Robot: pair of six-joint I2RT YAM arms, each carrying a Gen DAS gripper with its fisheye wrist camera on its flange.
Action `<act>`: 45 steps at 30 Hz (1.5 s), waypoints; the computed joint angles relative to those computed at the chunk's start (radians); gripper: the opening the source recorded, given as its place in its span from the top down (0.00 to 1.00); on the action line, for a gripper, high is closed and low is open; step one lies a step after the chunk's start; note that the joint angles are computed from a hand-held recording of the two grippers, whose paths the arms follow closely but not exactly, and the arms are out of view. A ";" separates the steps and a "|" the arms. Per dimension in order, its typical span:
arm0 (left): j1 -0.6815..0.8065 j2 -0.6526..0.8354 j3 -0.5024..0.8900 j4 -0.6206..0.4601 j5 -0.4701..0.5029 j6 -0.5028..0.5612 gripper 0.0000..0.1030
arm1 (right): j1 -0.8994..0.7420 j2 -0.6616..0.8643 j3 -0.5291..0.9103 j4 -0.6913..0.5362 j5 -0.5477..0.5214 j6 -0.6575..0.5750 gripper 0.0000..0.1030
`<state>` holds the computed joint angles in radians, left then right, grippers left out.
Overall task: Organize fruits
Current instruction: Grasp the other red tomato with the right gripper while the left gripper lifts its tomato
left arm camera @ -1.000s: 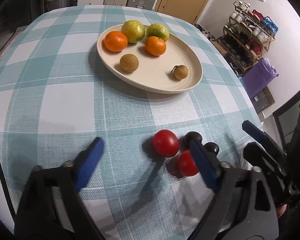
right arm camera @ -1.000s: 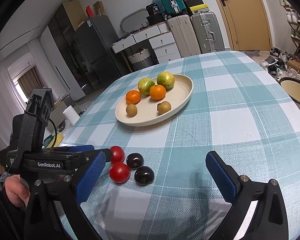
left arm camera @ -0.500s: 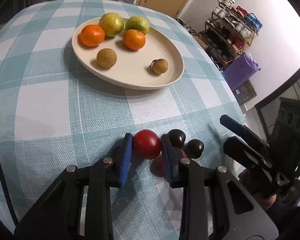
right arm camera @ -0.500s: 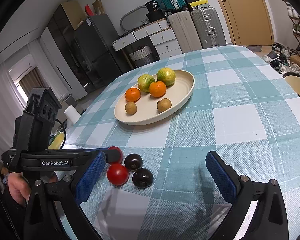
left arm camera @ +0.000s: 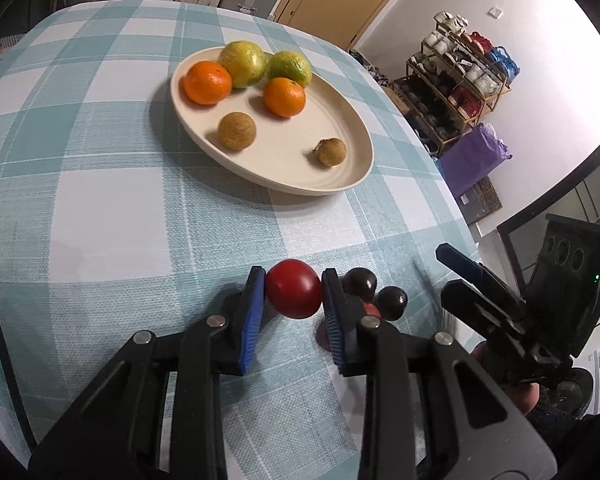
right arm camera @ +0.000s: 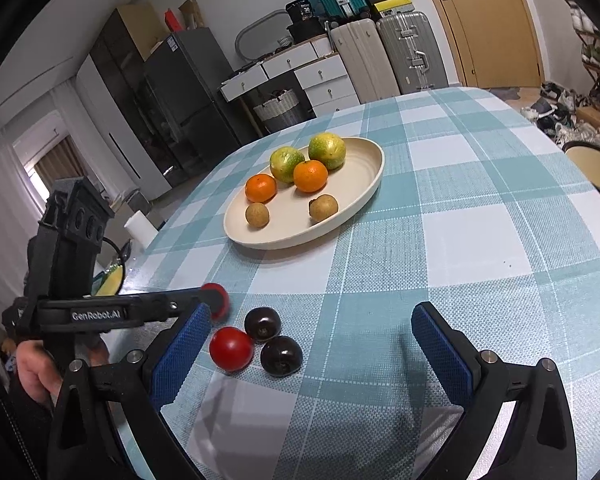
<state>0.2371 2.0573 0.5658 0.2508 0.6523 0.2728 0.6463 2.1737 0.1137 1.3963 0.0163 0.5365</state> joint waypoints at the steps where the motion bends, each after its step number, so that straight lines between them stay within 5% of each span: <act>1: 0.013 -0.001 0.001 -0.006 0.008 0.010 0.75 | 0.007 -0.008 0.002 -0.013 0.010 -0.001 0.01; 20: 0.196 0.020 0.022 -0.108 0.091 0.148 0.75 | 0.243 -0.226 0.066 -0.344 0.206 0.029 0.01; 32: 0.258 0.030 0.029 -0.148 0.124 0.200 0.75 | 0.438 -0.226 0.168 -0.498 0.322 0.015 0.01; 39: 0.293 0.049 0.041 -0.174 0.138 0.235 0.75 | 0.448 -0.187 0.245 -0.606 0.330 0.014 0.16; 45: 0.307 0.060 0.051 -0.185 0.139 0.244 0.75 | 0.455 -0.173 0.320 -0.743 0.391 -0.017 0.39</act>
